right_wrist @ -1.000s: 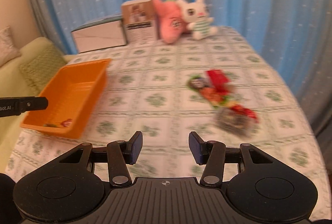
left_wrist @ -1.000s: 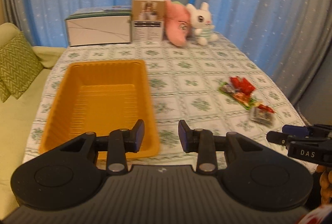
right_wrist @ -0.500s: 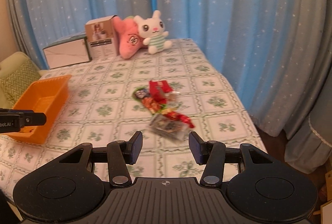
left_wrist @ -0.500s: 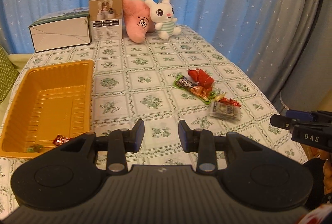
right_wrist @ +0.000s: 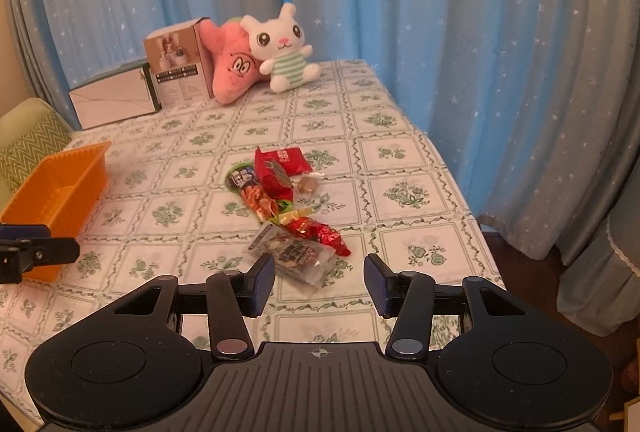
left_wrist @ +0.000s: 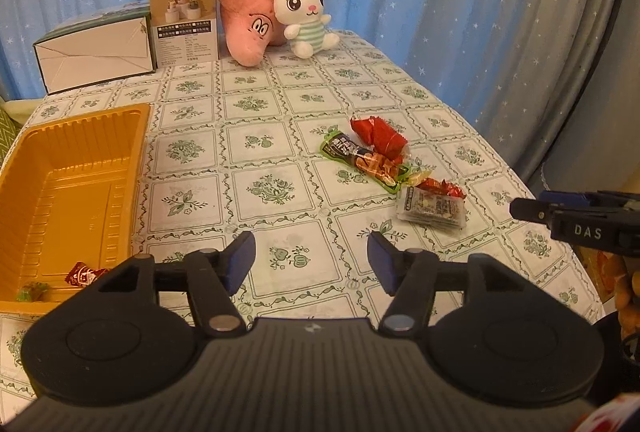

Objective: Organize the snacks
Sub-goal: 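Move both tools back toward the snack pile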

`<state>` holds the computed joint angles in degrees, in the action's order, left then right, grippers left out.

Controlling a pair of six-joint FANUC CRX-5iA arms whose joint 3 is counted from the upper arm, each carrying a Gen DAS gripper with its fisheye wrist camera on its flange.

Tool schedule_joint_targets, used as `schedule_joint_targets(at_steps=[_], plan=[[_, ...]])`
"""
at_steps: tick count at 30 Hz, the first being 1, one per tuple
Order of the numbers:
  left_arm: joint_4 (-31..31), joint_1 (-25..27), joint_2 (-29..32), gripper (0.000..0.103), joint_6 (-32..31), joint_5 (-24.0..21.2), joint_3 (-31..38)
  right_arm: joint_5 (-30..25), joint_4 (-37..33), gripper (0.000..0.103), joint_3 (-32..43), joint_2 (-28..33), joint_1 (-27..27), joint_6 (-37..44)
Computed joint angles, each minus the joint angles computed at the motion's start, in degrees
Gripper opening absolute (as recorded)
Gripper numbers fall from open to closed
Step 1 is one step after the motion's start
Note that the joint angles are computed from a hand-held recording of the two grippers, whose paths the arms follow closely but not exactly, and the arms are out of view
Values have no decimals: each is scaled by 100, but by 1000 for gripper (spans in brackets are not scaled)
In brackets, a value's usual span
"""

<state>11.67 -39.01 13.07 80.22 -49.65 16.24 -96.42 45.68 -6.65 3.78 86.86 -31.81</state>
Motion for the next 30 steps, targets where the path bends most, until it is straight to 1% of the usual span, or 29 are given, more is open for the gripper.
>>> schedule_joint_targets(at_steps=[7, 11, 15, 20, 24, 27, 29, 30], plan=[[-145, -78, 319, 59, 165, -119, 278, 635, -180, 50, -490, -377, -532, 690], [-114, -88, 466, 59, 206, -154, 381, 1253, -373, 50, -783, -598, -915, 1358], [-90, -93, 593, 59, 251, -179, 461, 1748, -481, 50, -1025, -736, -1184, 1668], [-8, -65, 662, 59, 218, -179, 447, 2062, -431, 50, -1303, -843, -1362, 1724], [56, -48, 715, 59, 220, -194, 437, 2193, -462, 49, -1367, -896, -1425, 1843], [128, -43, 712, 59, 182, -171, 393, 2323, -454, 49, -1483, -1011, -1420, 1666], [152, -44, 720, 58, 179, -165, 385, 2442, -422, 45, -1597, -1110, -1421, 1481], [167, -46, 726, 58, 177, -164, 386, 2504, -420, 37, -1639, -1147, -1424, 1446]])
